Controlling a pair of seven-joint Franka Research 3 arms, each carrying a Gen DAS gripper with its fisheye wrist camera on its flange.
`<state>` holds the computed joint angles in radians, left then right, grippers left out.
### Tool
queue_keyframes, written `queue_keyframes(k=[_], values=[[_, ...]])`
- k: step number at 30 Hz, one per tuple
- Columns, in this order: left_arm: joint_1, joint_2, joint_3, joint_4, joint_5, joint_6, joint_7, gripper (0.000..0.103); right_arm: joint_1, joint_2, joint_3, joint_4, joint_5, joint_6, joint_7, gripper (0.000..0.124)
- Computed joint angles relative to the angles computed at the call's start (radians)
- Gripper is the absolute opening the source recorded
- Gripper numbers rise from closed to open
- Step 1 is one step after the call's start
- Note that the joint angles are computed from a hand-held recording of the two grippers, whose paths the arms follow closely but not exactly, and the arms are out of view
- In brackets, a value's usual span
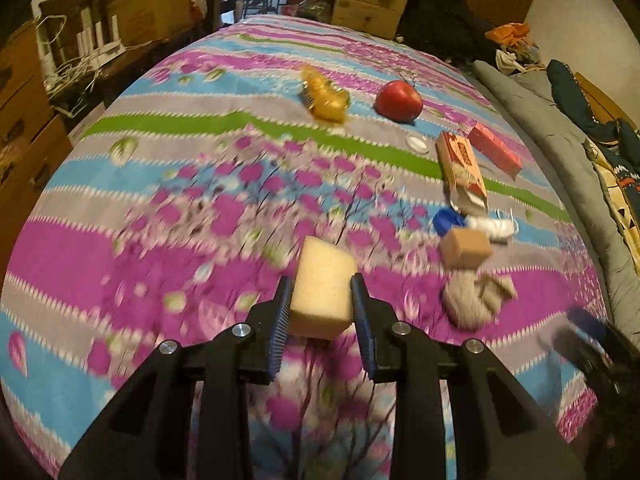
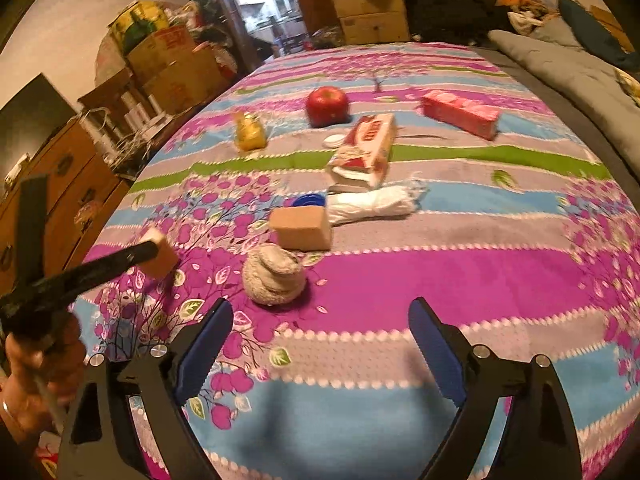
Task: Collect trash
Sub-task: 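Grasp the yellow sponge with the left tool while the right tool grasps the beige knitted ball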
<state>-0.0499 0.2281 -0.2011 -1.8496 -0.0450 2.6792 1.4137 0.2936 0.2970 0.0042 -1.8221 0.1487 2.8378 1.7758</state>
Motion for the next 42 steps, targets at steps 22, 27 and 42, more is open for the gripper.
queue_keyframes(k=[22, 27, 42], values=[[0.008, -0.031, 0.018, -0.048, 0.021, 0.028, -0.033, 0.029, -0.100, 0.260, 0.112, 0.387, 0.217, -0.224, -0.347, 0.086], [0.020, -0.035, 0.006, -0.054, -0.026, 0.039, 0.004, 0.029, -0.072, 0.310, 0.096, 0.425, 0.237, -0.271, -0.328, 0.044], [-0.045, -0.085, -0.007, -0.049, 0.041, 0.024, -0.016, 0.029, -0.041, -0.092, 0.072, -0.079, 0.332, 0.025, -0.263, 0.040]])
